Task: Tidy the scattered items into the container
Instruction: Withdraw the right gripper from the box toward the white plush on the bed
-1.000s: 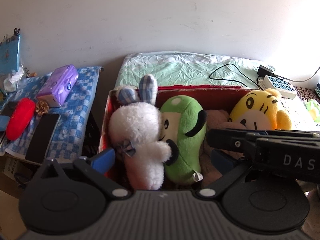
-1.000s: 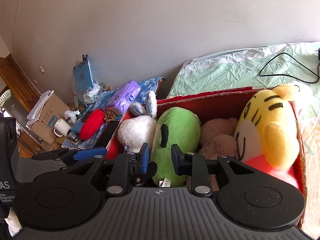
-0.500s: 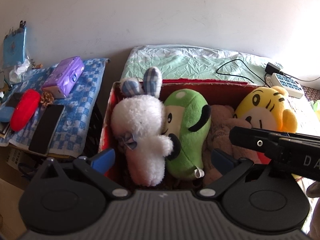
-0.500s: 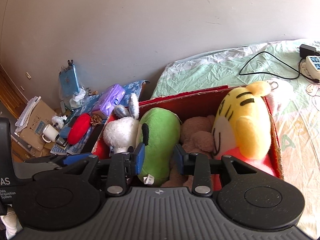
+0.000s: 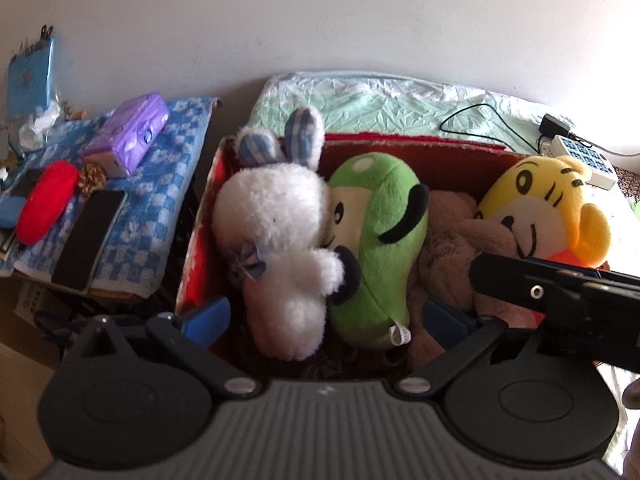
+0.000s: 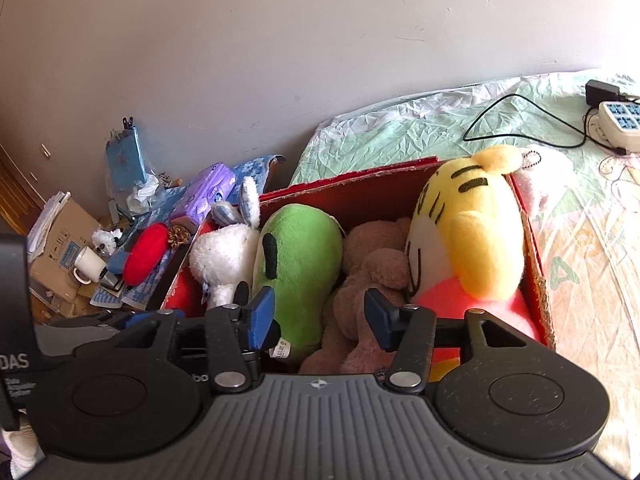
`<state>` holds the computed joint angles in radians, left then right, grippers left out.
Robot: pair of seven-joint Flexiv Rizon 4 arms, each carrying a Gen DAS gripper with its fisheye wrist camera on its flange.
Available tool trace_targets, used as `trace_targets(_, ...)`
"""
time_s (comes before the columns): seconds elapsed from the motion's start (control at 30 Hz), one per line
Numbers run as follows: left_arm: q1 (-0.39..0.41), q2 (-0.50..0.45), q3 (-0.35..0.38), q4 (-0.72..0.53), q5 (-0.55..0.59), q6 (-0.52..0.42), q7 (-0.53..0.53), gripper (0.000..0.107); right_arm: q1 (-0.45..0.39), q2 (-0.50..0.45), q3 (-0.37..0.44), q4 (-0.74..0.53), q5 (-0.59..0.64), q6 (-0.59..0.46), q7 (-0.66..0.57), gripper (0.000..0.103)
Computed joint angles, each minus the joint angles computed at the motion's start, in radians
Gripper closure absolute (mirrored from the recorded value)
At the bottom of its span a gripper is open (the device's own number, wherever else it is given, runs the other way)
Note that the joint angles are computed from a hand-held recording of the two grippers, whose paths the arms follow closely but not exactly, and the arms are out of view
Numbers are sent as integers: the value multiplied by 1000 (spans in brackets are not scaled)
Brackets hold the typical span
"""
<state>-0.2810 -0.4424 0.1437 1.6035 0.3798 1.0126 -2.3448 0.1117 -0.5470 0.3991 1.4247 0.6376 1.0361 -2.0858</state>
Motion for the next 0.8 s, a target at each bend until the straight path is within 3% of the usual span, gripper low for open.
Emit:
trace_targets(0.13, 7, 2, -5, 7, -19, -14, -2, 5, -7, 2, 7, 4, 10, -1, -21, 50)
trace_targets(0.23, 8, 7, -5, 13, -23, -18, -12, 5, -14, 3, 11, -1, 19, -17, -35, 61)
trace_targets(0.37, 11, 13, -10, 20, -33, -23, -17, 5, -13, 7, 8, 4, 27, -18, -49, 65)
trace_targets(0.8, -28, 50, -4, -23, 62, -108, -102, 5, -33, 51, 12, 31, 111, 9, -142, 65)
